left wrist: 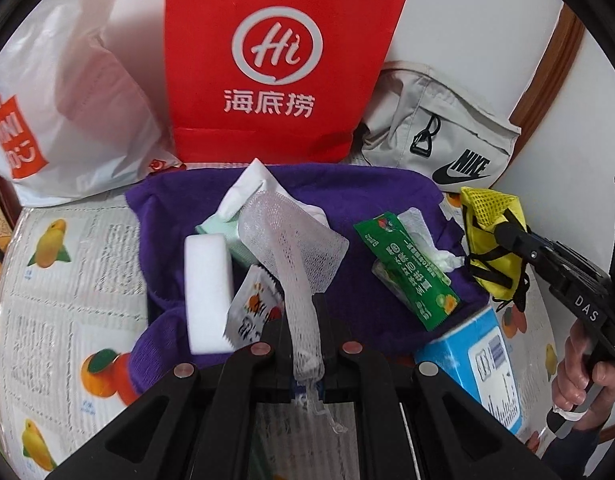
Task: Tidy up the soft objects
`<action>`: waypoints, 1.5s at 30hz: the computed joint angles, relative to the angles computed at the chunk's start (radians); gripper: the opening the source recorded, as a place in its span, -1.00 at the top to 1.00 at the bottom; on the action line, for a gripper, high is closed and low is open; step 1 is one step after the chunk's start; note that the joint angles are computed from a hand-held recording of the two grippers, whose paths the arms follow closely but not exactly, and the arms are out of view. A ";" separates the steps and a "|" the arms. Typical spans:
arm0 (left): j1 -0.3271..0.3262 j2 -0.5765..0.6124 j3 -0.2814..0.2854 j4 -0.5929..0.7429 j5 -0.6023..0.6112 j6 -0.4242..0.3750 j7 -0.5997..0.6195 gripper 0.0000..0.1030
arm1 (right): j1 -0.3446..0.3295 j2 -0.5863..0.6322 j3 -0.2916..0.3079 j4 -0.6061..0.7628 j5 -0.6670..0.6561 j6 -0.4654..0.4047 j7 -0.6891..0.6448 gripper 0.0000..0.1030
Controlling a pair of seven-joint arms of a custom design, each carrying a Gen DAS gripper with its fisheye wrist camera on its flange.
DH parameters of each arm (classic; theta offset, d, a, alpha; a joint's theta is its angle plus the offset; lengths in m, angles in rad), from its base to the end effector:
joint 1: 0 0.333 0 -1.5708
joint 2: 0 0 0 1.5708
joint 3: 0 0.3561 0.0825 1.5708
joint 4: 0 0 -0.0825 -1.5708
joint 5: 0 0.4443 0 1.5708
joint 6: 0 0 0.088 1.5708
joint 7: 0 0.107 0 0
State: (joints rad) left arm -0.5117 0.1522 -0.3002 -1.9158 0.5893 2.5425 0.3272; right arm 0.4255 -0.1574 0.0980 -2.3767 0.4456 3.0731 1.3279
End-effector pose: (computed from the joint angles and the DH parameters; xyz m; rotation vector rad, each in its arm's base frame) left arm 0.4767 -0.4997 0.4811 -1.9878 1.9172 -0.7889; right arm 0.5045 0.2530 0.4849 -1.8939 1.3375 -0.4216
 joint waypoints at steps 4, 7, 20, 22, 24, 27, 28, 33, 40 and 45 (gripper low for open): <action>0.008 0.045 0.001 0.031 -0.042 0.010 0.039 0.87 | -0.018 0.051 0.009 0.041 -0.036 -0.014 0.015 0.72; 0.006 0.079 0.008 0.063 -0.060 0.002 0.061 0.87 | -0.038 0.083 0.022 0.068 -0.088 -0.023 0.048 0.71; -0.017 0.141 0.038 0.134 -0.063 -0.032 0.098 0.51 | -0.034 0.153 0.031 0.127 -0.131 -0.080 0.036 0.51; -0.028 0.140 0.045 0.143 -0.034 -0.059 0.088 0.44 | -0.031 0.149 0.031 0.129 -0.086 -0.089 0.005 0.12; -0.029 0.132 0.045 0.141 -0.022 -0.067 0.084 0.26 | -0.031 0.141 0.032 0.117 -0.104 -0.063 0.024 -0.11; -0.033 0.112 0.045 0.131 0.002 -0.078 0.063 0.05 | -0.031 0.121 0.034 0.098 -0.141 -0.040 0.057 -0.11; -0.032 0.105 0.043 0.126 0.006 -0.081 0.059 0.05 | -0.035 0.112 0.036 0.091 -0.164 -0.038 0.085 -0.11; -0.034 0.057 0.030 0.094 0.031 -0.124 0.023 -0.02 | -0.055 0.056 0.054 0.045 -0.224 -0.033 0.165 -0.11; -0.039 -0.056 -0.010 0.014 0.086 -0.190 -0.061 -0.14 | -0.097 -0.101 0.097 -0.069 -0.269 -0.054 0.315 -0.19; -0.041 -0.155 -0.055 -0.058 0.091 -0.231 -0.127 -0.24 | -0.174 -0.259 0.186 -0.170 -0.352 -0.079 0.455 -0.48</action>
State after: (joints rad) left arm -0.5527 -0.0028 -0.3557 -1.9741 0.6804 2.3113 0.2006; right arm 0.2512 -0.4162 0.2836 -2.5472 0.0934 2.9943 1.7829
